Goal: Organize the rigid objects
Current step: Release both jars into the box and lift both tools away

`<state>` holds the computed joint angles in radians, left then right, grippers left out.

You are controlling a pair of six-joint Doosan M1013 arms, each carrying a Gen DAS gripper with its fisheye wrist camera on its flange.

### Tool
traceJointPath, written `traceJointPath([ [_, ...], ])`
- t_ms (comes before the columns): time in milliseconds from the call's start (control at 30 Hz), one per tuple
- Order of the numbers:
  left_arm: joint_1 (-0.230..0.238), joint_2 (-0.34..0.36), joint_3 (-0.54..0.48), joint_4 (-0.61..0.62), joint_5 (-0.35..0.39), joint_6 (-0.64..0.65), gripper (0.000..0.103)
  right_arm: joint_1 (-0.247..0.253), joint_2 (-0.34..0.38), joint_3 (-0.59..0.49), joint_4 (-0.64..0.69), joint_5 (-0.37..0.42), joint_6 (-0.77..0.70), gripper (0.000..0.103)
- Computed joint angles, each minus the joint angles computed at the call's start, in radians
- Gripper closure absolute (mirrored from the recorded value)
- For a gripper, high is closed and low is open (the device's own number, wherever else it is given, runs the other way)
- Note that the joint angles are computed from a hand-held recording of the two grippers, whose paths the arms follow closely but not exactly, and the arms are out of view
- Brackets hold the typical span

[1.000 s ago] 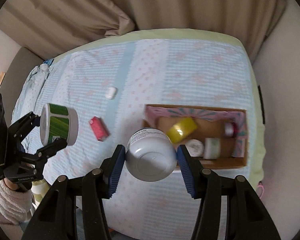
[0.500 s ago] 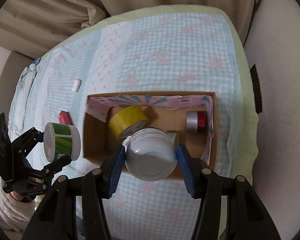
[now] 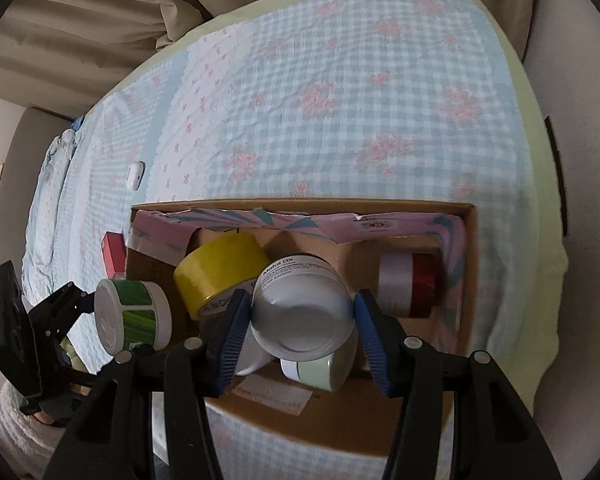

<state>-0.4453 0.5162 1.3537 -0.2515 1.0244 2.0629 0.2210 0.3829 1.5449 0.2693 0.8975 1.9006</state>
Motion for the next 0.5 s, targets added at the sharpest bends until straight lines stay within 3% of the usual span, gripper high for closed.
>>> traceJointPath([
  [233,-0.015,0.008,0.002,0.042,-0.011,-0.034,0.032,0.004,0.023,0.001,-0.008,-0.027,0.019,0.053],
  [300,-0.016,-0.002,0.009,0.049,-0.030,-0.032,0.002,0.005,0.024,0.005,-0.013,-0.043,0.048,0.050],
  [333,-0.013,-0.009,0.014,0.034,-0.041,-0.022,0.000,0.005,0.023,0.007,-0.016,-0.053,0.064,0.045],
  [400,-0.004,-0.019,0.015,0.014,-0.035,-0.018,0.000,0.018,0.021,0.001,-0.105,-0.049,0.165,0.000],
  [500,0.004,-0.029,0.015,0.038,-0.029,-0.054,0.000,0.031,0.001,0.019,-0.186,-0.089,0.240,0.000],
])
